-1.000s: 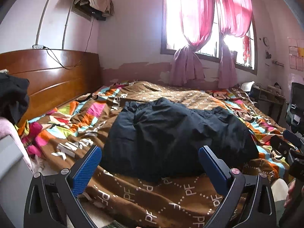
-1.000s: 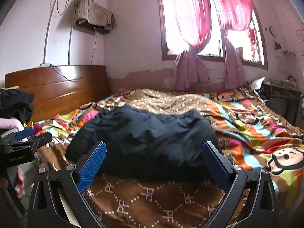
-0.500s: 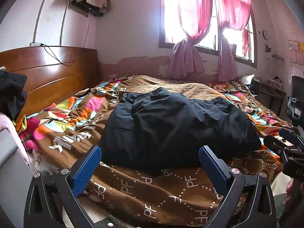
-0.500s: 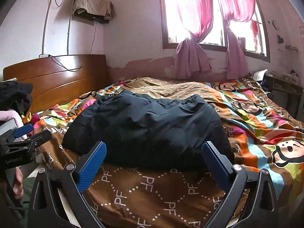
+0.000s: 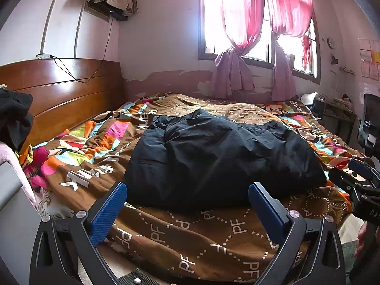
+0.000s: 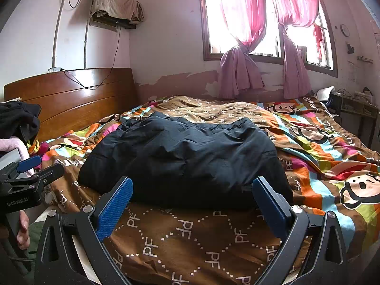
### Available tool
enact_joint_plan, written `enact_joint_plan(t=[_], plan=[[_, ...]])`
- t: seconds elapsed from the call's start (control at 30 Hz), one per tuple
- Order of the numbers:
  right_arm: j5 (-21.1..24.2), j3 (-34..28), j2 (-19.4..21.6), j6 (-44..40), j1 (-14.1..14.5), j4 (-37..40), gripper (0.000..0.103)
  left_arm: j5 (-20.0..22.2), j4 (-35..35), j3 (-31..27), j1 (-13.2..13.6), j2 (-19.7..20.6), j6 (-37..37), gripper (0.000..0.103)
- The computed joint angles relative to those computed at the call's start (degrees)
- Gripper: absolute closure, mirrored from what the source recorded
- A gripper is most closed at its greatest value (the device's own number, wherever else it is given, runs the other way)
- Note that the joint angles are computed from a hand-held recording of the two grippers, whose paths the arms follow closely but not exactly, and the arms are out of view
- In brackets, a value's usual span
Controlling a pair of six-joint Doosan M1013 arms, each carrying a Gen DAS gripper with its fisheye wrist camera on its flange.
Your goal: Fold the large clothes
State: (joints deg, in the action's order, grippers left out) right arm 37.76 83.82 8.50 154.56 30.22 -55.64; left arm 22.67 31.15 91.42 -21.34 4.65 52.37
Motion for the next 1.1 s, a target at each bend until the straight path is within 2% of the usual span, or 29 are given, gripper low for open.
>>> enact_joint_plan(t=[1.1], plan=[[0.0,0.0,0.0,-0.2,0.0,0.3,0.004,-0.6,-0.2,0.2,0.2,-0.1,0.5,0.000]])
